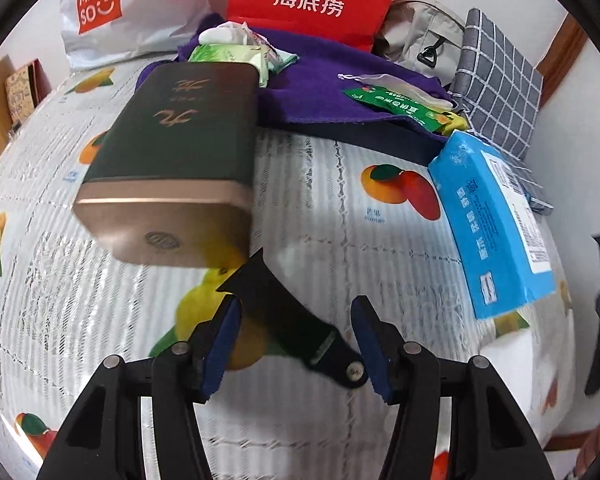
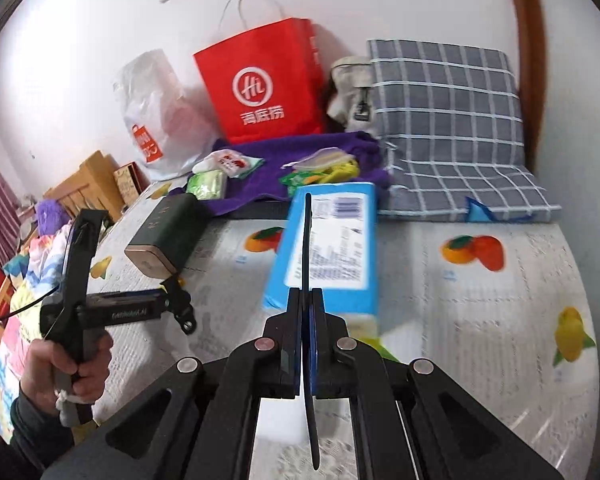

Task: Organize soft objects
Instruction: 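Close the left gripper on the black watch strap, then lift the black strap with the left gripper toward the purple towel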

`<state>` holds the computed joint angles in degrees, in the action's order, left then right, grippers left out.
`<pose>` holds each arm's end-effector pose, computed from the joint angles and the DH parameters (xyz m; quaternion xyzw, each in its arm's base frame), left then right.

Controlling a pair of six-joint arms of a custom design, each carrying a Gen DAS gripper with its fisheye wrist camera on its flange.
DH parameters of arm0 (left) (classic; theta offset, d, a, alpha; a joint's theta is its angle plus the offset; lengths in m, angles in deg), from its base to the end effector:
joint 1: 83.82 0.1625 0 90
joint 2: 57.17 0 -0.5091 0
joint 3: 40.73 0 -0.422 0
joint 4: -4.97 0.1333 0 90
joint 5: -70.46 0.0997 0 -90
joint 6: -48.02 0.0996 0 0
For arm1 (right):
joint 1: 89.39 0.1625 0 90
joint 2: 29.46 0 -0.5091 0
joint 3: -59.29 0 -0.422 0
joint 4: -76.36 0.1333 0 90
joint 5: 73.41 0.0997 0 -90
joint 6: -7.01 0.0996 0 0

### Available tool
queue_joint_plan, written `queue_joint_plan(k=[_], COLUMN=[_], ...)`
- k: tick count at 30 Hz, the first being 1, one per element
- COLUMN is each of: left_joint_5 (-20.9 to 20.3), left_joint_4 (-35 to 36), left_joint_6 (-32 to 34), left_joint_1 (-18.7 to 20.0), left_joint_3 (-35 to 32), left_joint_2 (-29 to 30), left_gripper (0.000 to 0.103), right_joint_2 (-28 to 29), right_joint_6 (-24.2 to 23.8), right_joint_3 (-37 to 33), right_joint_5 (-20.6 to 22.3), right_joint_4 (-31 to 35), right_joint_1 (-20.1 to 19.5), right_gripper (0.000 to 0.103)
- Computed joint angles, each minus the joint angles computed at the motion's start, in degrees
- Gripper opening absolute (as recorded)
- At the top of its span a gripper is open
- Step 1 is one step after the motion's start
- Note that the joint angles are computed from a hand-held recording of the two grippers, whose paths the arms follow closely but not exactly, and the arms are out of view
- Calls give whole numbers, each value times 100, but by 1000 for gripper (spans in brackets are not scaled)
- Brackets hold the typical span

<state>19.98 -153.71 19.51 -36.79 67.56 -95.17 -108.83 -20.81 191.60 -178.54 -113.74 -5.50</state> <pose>-0.2930 -0.6031 -0.0009 0.1231 0.9329 -0.1867 0.2821 0.0549 -0.4952 0.3338 0.1194 -0.9022 0.3441 0.2311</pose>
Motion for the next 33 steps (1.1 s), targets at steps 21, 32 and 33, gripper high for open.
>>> queue_joint_plan(k=[21,32,33], left_joint_5=[452,375,349], left_joint_4=[-172,-418,-461], left_joint_6=[874,1029,1054], left_joint_1=[-360,-350,-342], left_joint_3=[-23,69,81], left_joint_2=[378,368,363], left_gripper=[20,20,20], right_joint_2=[-439,-356,-319], right_joint_6=[-130,4,26], right_joint_3=[428,657,659], right_joint_5=[848,622,539], right_joint_4=[79,53,34], right_joint_1=[-775,-922,-918], right_gripper=[3,3,3])
